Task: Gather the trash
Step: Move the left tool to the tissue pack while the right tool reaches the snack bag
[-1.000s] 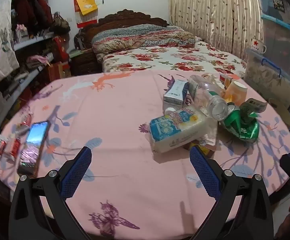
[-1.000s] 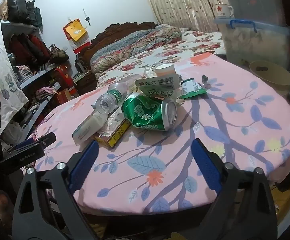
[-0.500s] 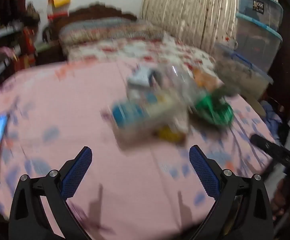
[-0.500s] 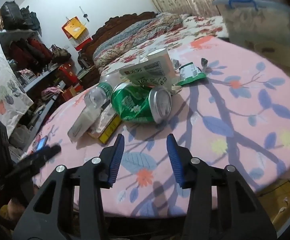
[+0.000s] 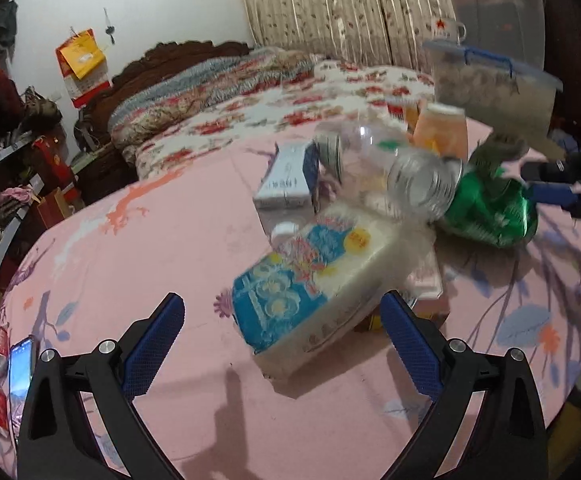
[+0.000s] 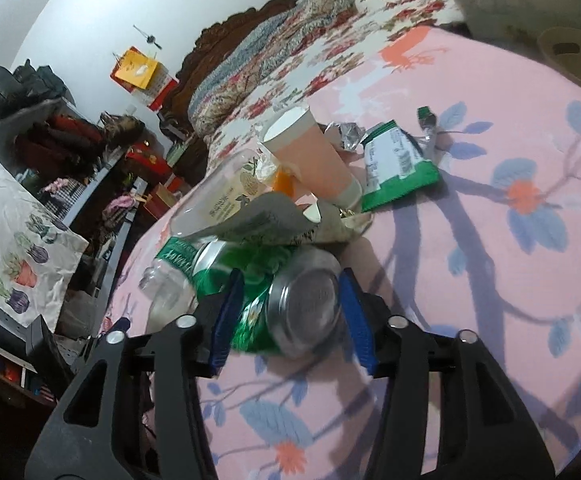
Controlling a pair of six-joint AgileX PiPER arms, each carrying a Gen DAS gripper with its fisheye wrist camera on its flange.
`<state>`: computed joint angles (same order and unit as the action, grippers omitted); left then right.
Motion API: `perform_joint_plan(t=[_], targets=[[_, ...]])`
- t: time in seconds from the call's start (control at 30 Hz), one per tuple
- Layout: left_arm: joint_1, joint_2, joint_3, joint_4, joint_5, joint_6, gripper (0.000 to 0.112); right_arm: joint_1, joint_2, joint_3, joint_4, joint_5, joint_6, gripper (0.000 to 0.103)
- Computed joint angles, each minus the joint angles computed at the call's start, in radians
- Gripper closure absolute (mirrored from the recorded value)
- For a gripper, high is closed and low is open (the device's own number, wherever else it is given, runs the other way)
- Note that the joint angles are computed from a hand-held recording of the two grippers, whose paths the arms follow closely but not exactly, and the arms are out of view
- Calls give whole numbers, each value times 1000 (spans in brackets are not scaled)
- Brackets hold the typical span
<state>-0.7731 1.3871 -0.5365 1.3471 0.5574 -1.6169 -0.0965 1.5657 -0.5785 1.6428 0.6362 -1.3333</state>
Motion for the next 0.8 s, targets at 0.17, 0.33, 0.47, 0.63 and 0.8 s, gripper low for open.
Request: perform_joint_plan(t=[0.17, 0.33, 0.47, 0.63, 0.8], targets=[[9, 34, 30, 66, -7, -28, 18, 17, 59, -30, -111, 88, 71, 49], [121, -17, 58, 27, -103, 45, 52, 36, -58, 80, -187, 257, -24, 46], [134, -57, 94, 15, -114, -21, 46, -16, -138, 124, -218, 260, -65, 44], [107, -51, 67, -14, -31, -52, 26, -125, -75, 85, -197, 223, -67, 44], [114, -18, 29, -45, 3, -25, 17, -178, -46, 59, -189, 174, -74, 44]])
